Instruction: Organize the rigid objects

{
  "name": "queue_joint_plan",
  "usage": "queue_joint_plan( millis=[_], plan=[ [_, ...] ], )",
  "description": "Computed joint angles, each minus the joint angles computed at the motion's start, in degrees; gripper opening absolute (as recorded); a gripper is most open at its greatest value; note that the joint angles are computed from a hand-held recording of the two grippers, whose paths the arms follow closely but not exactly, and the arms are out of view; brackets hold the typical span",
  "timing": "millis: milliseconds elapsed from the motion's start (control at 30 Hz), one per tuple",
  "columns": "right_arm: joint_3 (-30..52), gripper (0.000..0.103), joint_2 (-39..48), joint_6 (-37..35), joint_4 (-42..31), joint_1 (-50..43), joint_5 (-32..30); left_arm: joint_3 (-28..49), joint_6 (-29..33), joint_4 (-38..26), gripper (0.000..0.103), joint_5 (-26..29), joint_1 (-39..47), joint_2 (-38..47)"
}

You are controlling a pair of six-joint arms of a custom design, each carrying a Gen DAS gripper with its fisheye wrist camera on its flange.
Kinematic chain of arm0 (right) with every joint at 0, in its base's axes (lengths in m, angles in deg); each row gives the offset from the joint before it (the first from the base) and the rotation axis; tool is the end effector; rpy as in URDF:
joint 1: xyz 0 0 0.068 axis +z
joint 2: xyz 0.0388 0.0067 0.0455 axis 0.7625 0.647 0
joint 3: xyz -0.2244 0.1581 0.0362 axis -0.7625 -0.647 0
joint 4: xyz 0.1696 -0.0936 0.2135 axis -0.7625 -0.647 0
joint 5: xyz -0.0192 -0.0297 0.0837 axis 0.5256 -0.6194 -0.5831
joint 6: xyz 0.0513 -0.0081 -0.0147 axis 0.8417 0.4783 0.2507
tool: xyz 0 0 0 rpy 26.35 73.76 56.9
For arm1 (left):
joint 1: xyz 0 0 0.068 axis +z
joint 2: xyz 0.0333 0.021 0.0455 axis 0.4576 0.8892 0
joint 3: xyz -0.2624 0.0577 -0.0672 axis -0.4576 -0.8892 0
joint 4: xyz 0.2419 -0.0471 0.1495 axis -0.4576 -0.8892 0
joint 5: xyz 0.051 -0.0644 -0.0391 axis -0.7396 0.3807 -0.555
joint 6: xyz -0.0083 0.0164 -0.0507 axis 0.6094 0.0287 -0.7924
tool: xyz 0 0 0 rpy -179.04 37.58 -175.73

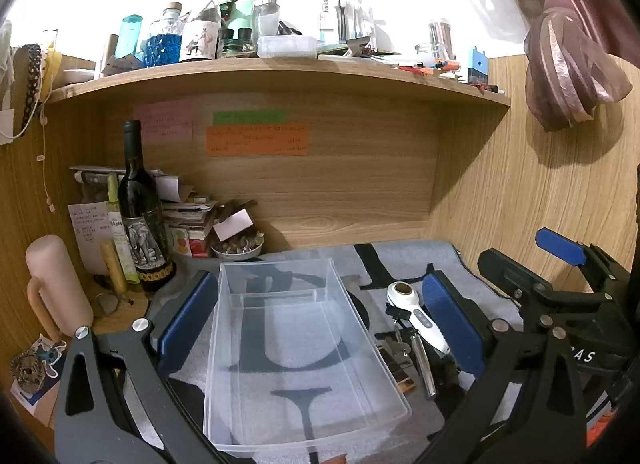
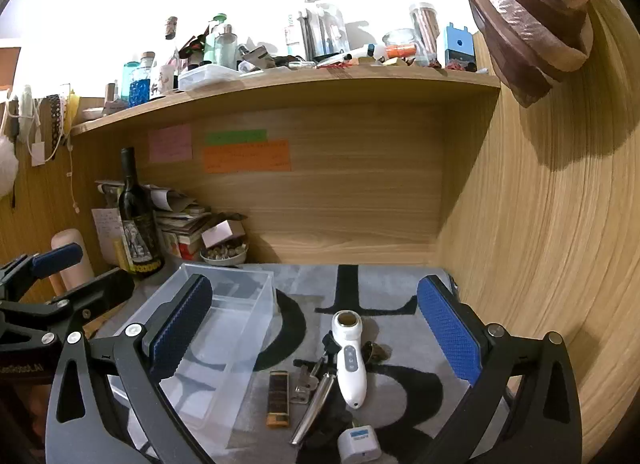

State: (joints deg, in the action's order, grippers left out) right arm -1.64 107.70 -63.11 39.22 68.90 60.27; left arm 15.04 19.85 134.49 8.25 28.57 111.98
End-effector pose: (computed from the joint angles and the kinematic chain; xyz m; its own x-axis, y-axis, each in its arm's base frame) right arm 0.3578 0.1324 0.0844 -0.2321 -0.1312 -0.9638 -0.5193 0.8546 0.0087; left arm 0.2779 0.0123 0.0915 -0.3010 -0.1087 -0.9474 -0.2110 0.9765 -0.0451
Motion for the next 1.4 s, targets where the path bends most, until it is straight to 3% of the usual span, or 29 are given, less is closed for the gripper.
queue_joint_plan(
  millis=[1400],
  plan=[
    [-1.48, 0.103, -0.48, -0.59, 2.22, -0.10, 0.77, -0.73, 0.05, 1.94, 0.103, -0.61, -0.74, 0.61]
  ],
)
